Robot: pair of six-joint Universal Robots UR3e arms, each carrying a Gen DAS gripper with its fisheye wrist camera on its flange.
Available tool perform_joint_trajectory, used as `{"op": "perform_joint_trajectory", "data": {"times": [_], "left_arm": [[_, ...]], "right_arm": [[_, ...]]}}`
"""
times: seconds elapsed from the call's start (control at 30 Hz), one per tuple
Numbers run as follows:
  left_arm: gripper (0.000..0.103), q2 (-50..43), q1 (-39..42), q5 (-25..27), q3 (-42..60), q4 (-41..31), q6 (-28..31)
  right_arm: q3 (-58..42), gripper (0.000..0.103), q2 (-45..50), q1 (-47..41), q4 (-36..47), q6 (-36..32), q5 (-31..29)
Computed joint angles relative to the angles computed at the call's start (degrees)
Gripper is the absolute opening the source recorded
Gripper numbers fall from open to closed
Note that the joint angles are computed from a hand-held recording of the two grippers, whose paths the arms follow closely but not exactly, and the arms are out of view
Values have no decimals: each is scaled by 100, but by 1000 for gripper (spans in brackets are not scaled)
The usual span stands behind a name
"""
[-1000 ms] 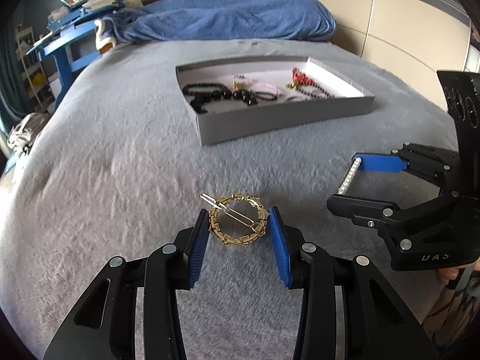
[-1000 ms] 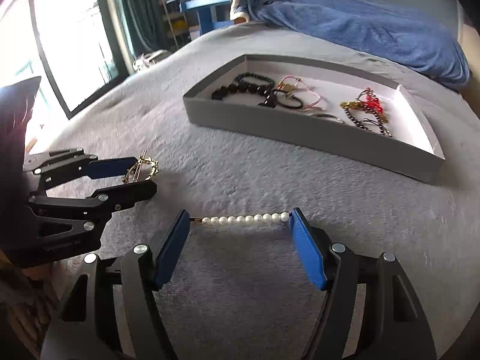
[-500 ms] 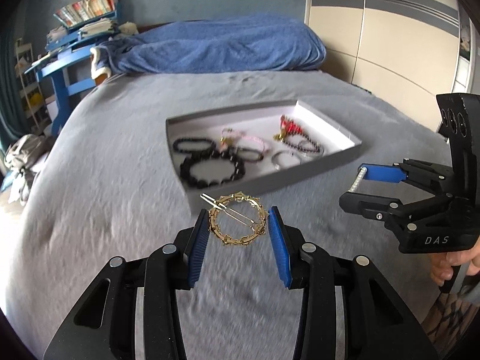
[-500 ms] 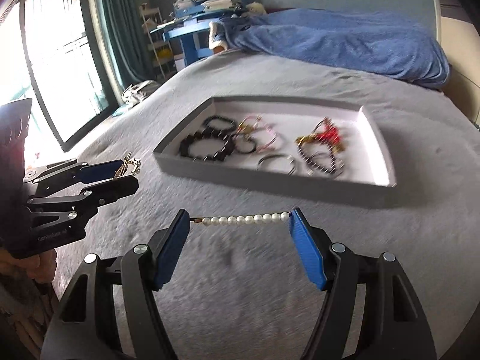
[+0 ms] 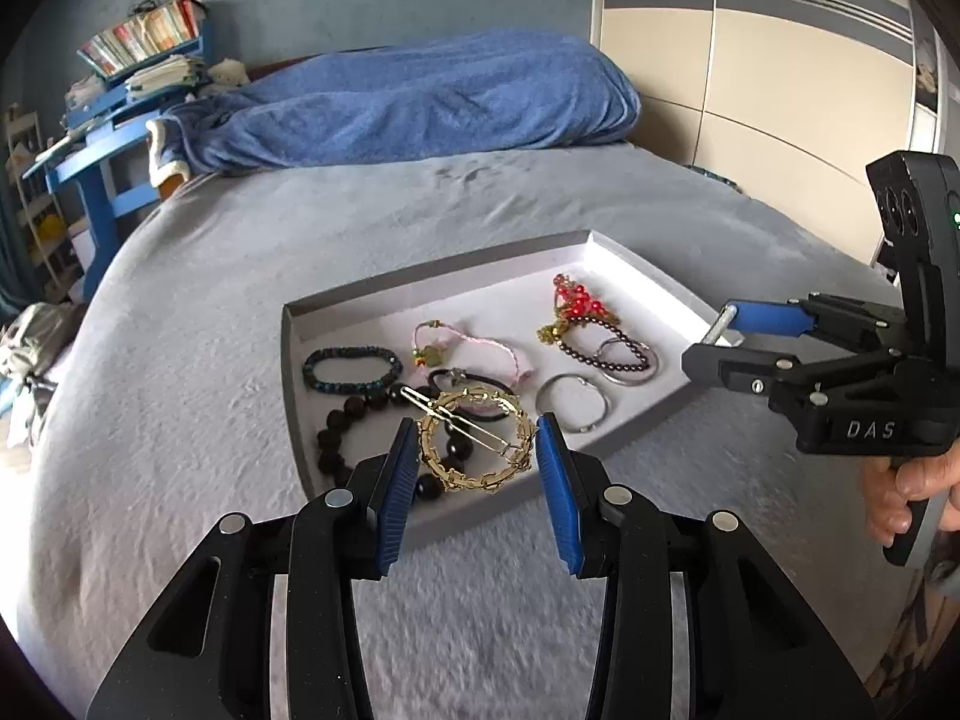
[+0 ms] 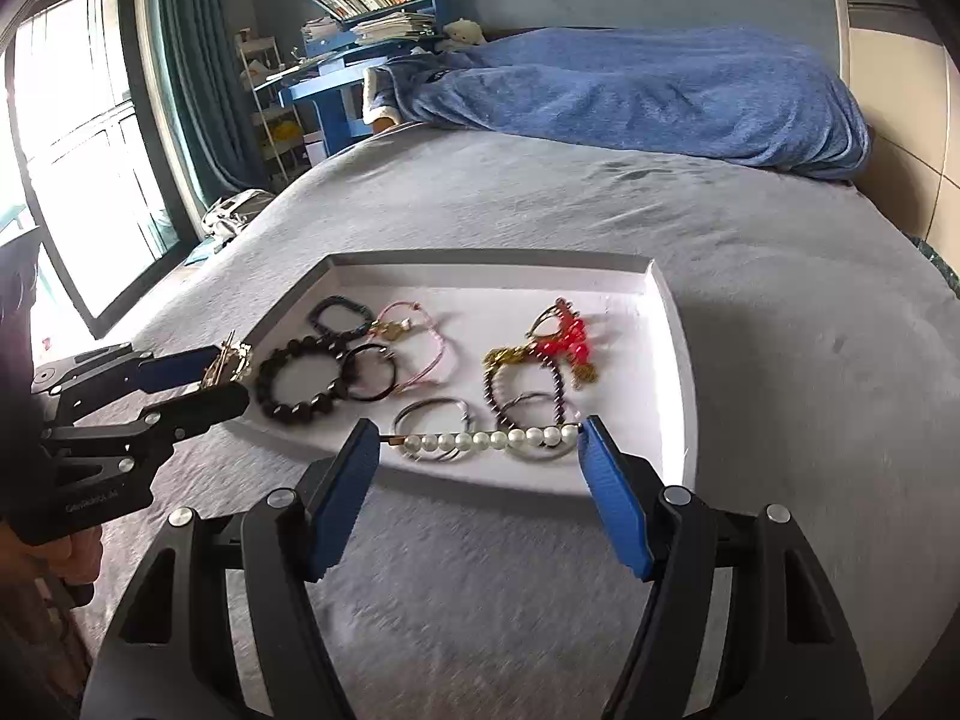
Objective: Organize jewelry
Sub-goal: 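Carry both hairpins into the tray and open both tools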
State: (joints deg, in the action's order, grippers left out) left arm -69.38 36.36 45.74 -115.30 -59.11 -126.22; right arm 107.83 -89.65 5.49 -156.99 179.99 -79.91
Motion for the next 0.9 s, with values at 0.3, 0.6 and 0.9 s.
{"op": "perform_joint_trajectory", "data": {"times": [0.3,0.6,0.9], "left_arm": [[41,-777,-498,406,-7,1305,-779],[41,-1278,-898,743,87,2001,-1142],[43,-1604,-1070,1063,187,2170,-1338]], "right_arm": [[-131,68,583,-99,-437,-45,-93],[-356,68,1016,22,-474,-140,-306],[-508,68,1208,12,-388,-132,-427]]}}
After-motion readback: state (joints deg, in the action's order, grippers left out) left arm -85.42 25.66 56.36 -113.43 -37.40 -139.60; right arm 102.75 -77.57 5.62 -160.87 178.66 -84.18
